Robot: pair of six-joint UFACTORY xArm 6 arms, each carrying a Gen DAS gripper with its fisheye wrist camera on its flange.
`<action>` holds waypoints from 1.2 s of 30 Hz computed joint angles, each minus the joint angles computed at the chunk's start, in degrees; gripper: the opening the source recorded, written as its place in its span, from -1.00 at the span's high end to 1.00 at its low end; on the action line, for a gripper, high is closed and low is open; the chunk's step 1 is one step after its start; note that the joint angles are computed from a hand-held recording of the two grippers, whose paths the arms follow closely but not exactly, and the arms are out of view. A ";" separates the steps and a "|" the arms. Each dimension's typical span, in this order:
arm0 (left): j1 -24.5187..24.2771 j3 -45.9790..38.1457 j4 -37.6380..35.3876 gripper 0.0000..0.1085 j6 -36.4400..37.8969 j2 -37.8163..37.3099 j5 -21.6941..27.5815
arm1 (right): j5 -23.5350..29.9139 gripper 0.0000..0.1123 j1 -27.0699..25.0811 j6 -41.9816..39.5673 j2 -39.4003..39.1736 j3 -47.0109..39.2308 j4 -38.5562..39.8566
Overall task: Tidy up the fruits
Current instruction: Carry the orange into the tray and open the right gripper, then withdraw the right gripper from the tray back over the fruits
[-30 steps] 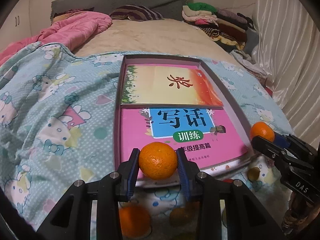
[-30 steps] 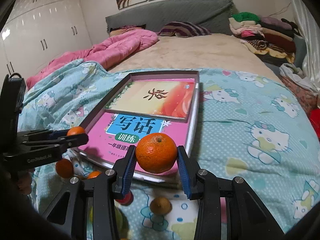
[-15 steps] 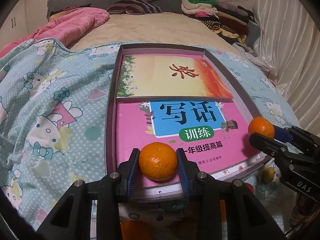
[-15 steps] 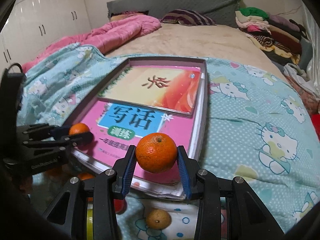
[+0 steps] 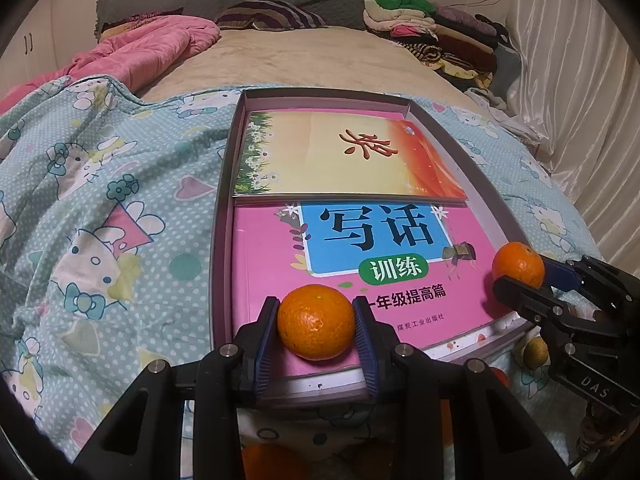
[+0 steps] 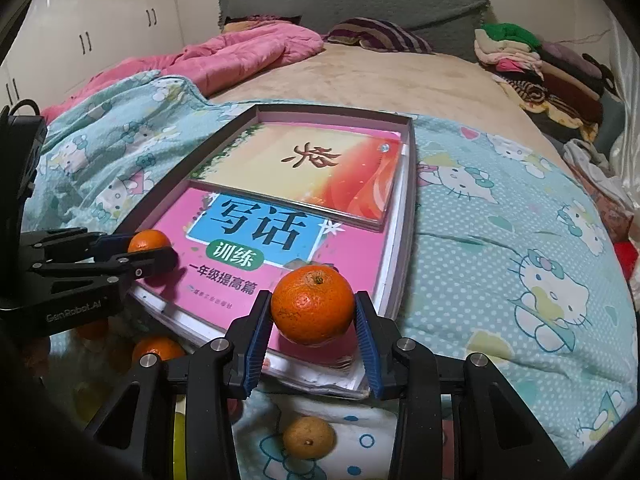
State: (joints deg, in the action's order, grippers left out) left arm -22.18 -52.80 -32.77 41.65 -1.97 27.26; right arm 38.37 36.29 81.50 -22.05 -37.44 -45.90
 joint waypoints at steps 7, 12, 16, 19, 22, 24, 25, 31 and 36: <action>0.07 0.21 0.77 0.31 -0.62 -0.24 0.11 | -1.13 0.23 -0.12 -1.14 0.40 0.10 0.87; -0.10 0.61 1.22 0.31 -1.04 -0.56 -0.12 | -1.76 0.23 -0.24 -0.92 0.30 0.46 0.38; 0.21 0.65 0.50 0.31 -0.89 -0.88 0.42 | -1.40 0.11 0.05 0.17 -0.99 1.05 -1.15; 0.43 1.20 -0.57 0.31 0.17 -1.67 0.44 | -2.50 0.09 -0.45 1.74 -2.96 2.53 -2.33; 0.64 1.47 -1.82 0.30 1.20 -2.27 0.59 | -3.39 0.08 -0.83 3.11 -4.40 3.58 -3.01; 0.68 1.66 -2.77 0.30 1.92 -2.76 0.47 | -3.25 0.03 -0.69 3.62 -4.92 3.79 -3.56; 0.70 1.66 -2.98 0.26 2.07 -2.98 0.59 | -3.17 -0.01 -0.52 3.71 -5.11 3.85 -3.71; 1.18 2.25 -5.57 0.05 3.65 -4.82 1.14 | -1.60 -0.07 0.33 4.73 -5.98 3.97 -4.32; 1.86 2.69 -7.91 -0.21 4.89 -6.66 2.15 | -0.05 -0.12 1.40 6.44 -7.73 4.39 -6.02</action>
